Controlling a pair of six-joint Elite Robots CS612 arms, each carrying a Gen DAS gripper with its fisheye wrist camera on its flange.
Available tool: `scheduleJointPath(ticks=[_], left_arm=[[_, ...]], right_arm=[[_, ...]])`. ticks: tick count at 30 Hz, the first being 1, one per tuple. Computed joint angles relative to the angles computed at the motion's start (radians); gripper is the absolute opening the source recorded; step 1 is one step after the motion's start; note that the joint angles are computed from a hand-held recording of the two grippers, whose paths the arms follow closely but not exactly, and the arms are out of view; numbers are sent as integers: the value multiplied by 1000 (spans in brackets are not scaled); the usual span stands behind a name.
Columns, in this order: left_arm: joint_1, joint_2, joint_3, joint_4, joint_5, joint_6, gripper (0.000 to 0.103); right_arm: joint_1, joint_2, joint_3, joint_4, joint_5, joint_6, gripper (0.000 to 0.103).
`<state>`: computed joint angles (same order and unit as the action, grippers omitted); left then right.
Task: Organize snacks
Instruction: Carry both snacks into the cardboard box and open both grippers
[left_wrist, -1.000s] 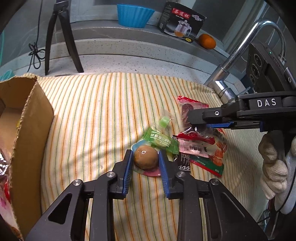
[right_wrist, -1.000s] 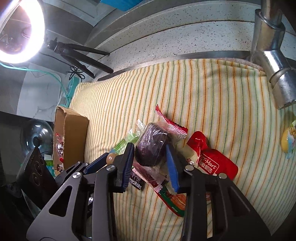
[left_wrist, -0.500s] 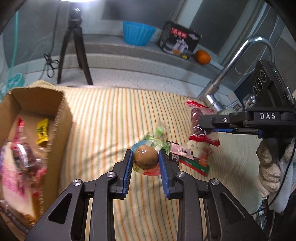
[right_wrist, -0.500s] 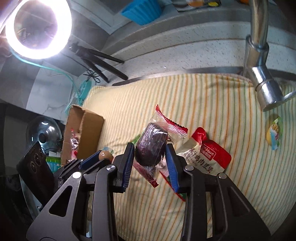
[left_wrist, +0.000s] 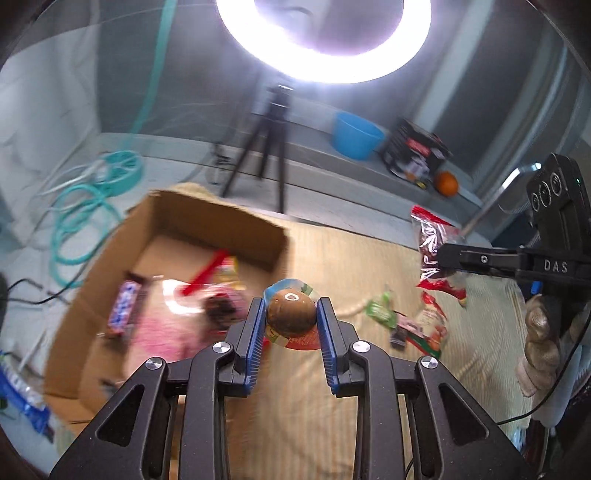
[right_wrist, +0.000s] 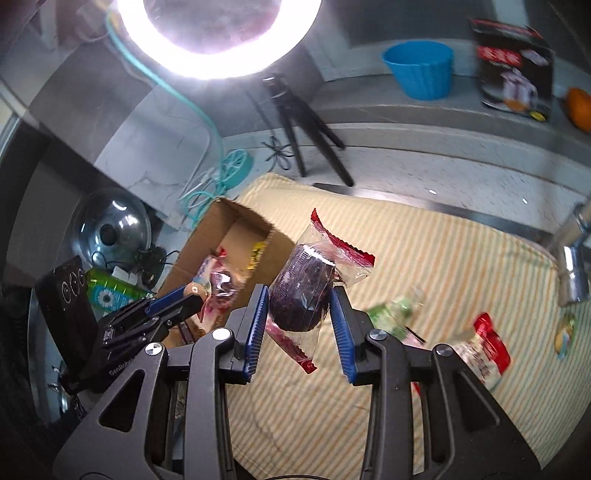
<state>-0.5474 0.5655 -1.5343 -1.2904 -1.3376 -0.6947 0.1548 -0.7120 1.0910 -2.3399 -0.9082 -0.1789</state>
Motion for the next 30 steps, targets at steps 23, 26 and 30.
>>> scheduleJointPath(ticks=[23,26,30], left_arm=[[40,52,-143,230,102,-153,26],[41,51,-145,244,105,-153,28],[43,49,-146,253,97,-160,31]], right_arm=[[141,191,-363,314,-33,-182,36],[150,217,-408,348,-42,-182,39],[155,214,-397,310,-55,-167,74]])
